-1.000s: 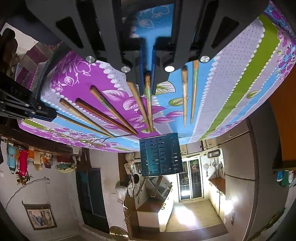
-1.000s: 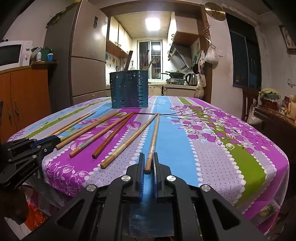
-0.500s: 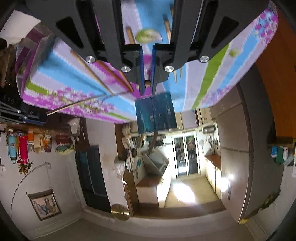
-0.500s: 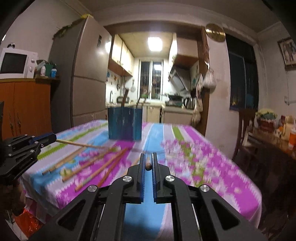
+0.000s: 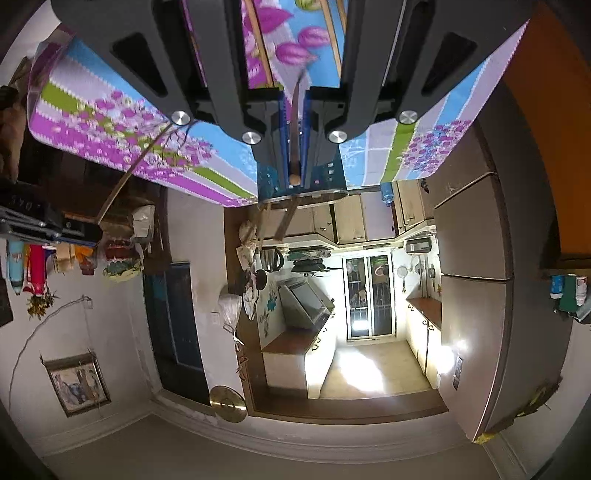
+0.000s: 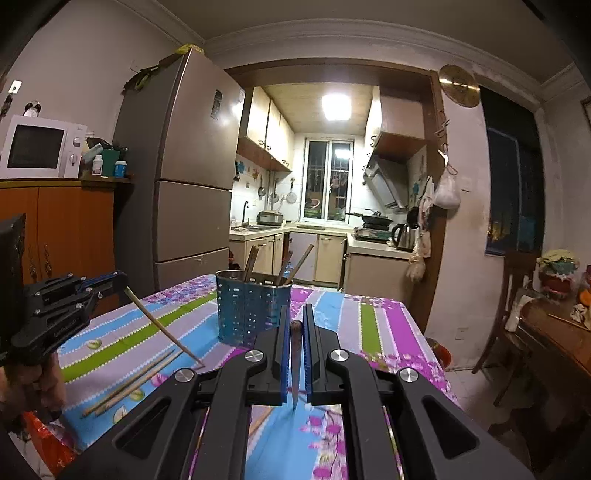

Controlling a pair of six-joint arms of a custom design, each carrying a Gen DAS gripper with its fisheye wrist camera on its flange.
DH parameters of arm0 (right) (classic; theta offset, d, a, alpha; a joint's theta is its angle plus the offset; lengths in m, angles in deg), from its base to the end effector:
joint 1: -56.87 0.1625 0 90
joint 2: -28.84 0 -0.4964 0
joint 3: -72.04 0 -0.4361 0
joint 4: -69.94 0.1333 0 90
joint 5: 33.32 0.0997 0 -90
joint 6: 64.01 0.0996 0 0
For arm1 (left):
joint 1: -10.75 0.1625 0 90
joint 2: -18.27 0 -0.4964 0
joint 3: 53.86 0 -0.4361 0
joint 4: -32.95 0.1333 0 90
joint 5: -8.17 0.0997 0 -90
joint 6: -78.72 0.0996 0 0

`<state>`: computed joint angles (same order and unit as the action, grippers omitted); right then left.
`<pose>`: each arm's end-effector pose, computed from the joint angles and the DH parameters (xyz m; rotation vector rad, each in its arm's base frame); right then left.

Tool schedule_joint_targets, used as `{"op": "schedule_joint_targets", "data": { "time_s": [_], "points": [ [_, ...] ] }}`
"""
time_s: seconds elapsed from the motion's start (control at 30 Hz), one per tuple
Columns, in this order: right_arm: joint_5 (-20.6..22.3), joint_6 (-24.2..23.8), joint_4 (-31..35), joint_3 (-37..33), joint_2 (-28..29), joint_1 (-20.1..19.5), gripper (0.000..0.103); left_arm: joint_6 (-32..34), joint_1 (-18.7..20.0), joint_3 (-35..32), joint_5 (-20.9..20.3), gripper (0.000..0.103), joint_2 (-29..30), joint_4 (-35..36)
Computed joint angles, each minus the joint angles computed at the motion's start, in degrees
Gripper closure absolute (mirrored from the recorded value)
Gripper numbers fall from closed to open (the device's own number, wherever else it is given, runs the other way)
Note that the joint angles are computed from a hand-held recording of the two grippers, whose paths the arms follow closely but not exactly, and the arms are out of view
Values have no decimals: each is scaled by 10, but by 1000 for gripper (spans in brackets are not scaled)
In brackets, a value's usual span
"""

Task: Organize utensils
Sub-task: 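Lift both chopsticks and carry them over the blue holder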

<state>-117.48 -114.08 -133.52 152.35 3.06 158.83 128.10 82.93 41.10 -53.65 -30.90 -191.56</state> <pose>0.3136 -0.7885 0.0575 1.3732 -2.1418 1.4004 -0.0482 -0.7394 0.3232 0.6262 1.7385 -1.5663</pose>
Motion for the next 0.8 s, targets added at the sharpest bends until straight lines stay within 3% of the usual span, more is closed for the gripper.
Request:
{"op": "schedule_joint_targets", "data": {
  "time_s": [0.53, 0.8],
  "points": [
    [-5, 21, 149, -139, 13, 32, 96, -1, -21, -90, 11, 98, -8, 90],
    [-14, 35, 233, -263, 38, 56, 96, -9, -30, -167, 9, 98, 4, 138]
  ]
}}
